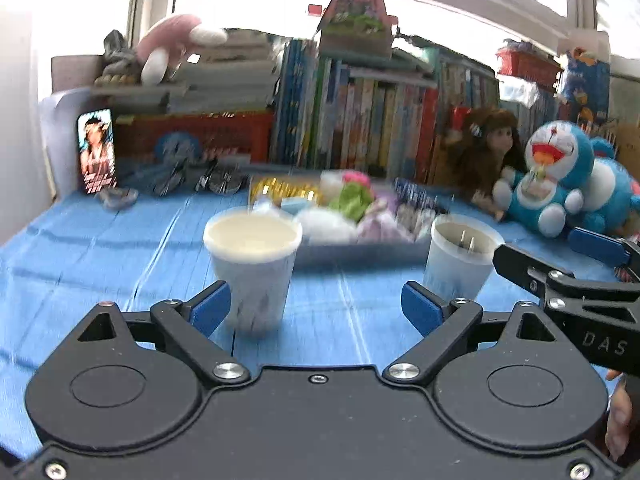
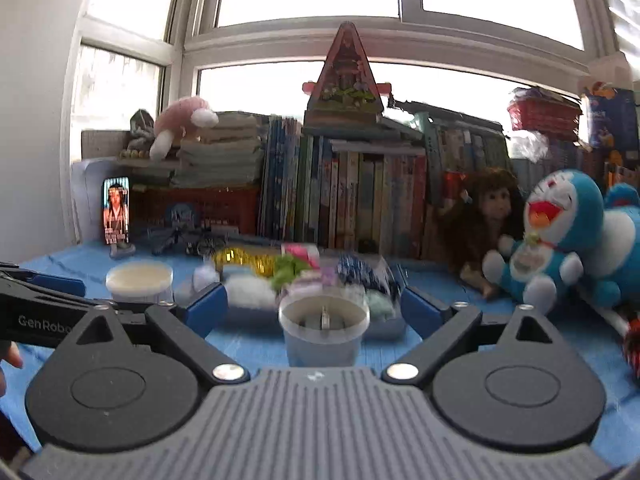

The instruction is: Organize soft objects

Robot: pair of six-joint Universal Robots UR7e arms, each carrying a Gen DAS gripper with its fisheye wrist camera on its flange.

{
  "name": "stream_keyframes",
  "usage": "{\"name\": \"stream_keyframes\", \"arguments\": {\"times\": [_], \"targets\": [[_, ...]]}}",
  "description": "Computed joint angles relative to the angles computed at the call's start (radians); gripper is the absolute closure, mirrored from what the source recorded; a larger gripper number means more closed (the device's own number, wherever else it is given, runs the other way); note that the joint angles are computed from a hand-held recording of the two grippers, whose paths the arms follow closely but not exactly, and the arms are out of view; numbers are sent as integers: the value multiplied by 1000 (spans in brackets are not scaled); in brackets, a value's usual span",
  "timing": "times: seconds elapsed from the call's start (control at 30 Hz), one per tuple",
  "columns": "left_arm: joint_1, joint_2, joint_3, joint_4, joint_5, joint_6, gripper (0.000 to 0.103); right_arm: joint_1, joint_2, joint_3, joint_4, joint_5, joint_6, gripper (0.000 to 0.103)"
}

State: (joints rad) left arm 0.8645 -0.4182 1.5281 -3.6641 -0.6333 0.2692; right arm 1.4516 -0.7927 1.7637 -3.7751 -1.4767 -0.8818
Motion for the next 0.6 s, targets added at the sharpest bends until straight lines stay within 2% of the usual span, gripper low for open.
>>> {"name": "stream_keyframes", "arguments": {"times": [0.07,0.17,0.4,0.6], "targets": [[5,25,6,-38,29,17,11,-16,6,20,1,-1,-3,3],[14,45,6,-9,72,-11,11,-25,23,28,-4,-34,-39,3],[39,53,3,24,68,-90,11,-37,42,14,13,-69,-15,3],[51,66,-16,59,86,-98,10,-40,51,3,23,-94,-14,3]]}}
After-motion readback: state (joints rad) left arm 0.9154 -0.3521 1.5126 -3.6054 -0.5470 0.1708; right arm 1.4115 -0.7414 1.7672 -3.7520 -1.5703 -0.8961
